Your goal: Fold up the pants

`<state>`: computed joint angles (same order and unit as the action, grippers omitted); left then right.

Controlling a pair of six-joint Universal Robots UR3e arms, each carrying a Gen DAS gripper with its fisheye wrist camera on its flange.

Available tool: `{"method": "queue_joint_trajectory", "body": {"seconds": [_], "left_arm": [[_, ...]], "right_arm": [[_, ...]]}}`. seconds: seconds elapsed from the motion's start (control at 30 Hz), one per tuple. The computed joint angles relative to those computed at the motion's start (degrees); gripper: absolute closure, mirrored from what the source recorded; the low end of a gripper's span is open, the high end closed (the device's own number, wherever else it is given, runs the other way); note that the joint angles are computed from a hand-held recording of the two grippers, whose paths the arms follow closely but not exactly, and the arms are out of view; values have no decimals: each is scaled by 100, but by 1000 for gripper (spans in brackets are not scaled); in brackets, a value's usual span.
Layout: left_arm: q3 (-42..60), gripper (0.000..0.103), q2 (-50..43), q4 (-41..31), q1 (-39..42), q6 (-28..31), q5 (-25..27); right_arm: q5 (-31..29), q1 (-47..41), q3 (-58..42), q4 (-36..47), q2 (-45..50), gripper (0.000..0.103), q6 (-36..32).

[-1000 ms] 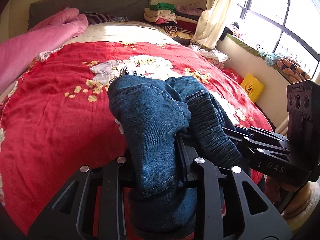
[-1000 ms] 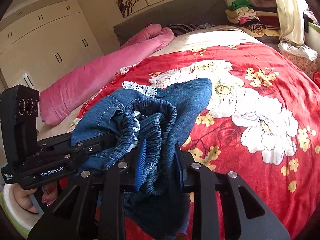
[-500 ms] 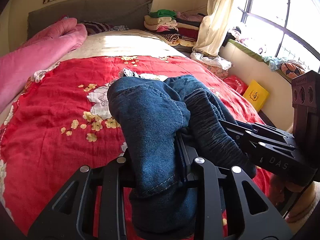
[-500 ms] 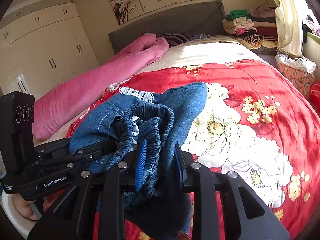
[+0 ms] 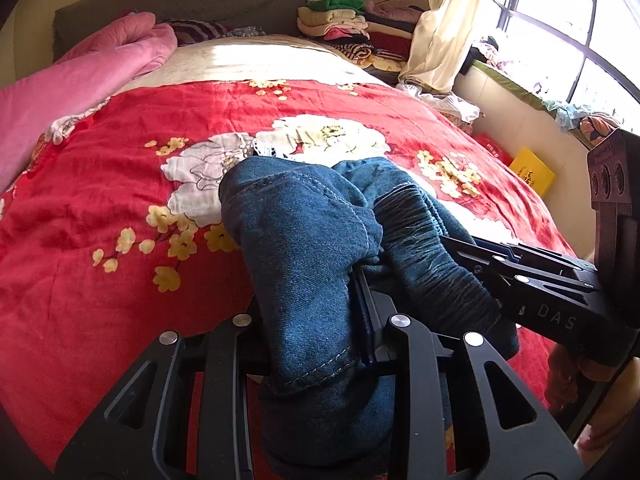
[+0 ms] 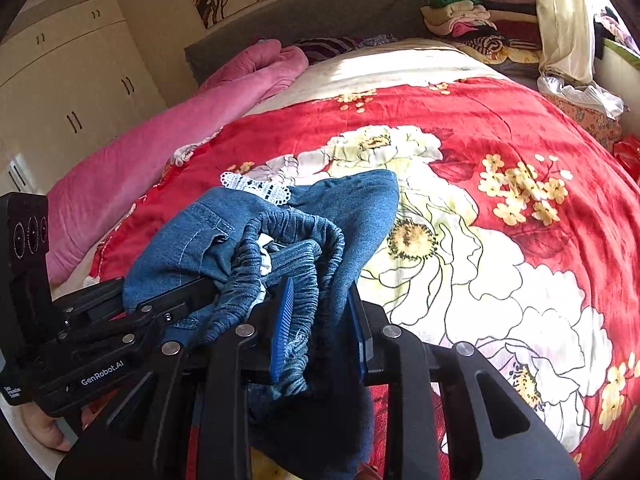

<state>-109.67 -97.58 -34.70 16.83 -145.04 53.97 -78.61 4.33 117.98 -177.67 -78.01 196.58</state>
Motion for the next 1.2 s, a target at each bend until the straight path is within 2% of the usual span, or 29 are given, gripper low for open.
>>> {"method": "queue_joint_trajectory", "body": {"seconds": [0.1, 0.27, 0.37, 0.5, 0.87, 1.2], "left_arm": [[-12, 68, -194, 159, -5, -55, 170], [-93, 51, -372, 356, 86, -98, 228], [-106, 43, -404, 346, 164, -150, 201], [-165, 41, -370, 416, 159, -184, 232], [-380, 39, 137, 117, 350, -45, 76], [-528, 31, 474, 68, 495, -32, 37]], "right_arm": [[132, -108, 107, -90, 89, 78, 99], [132, -211, 211, -48, 110, 56, 160], [135, -240, 272, -57, 84, 50, 184], [-120, -116, 181, 63, 87, 45, 162], [-79, -194, 311, 154, -114, 32, 365], [-251, -206, 767, 200, -861, 21, 289]]}}
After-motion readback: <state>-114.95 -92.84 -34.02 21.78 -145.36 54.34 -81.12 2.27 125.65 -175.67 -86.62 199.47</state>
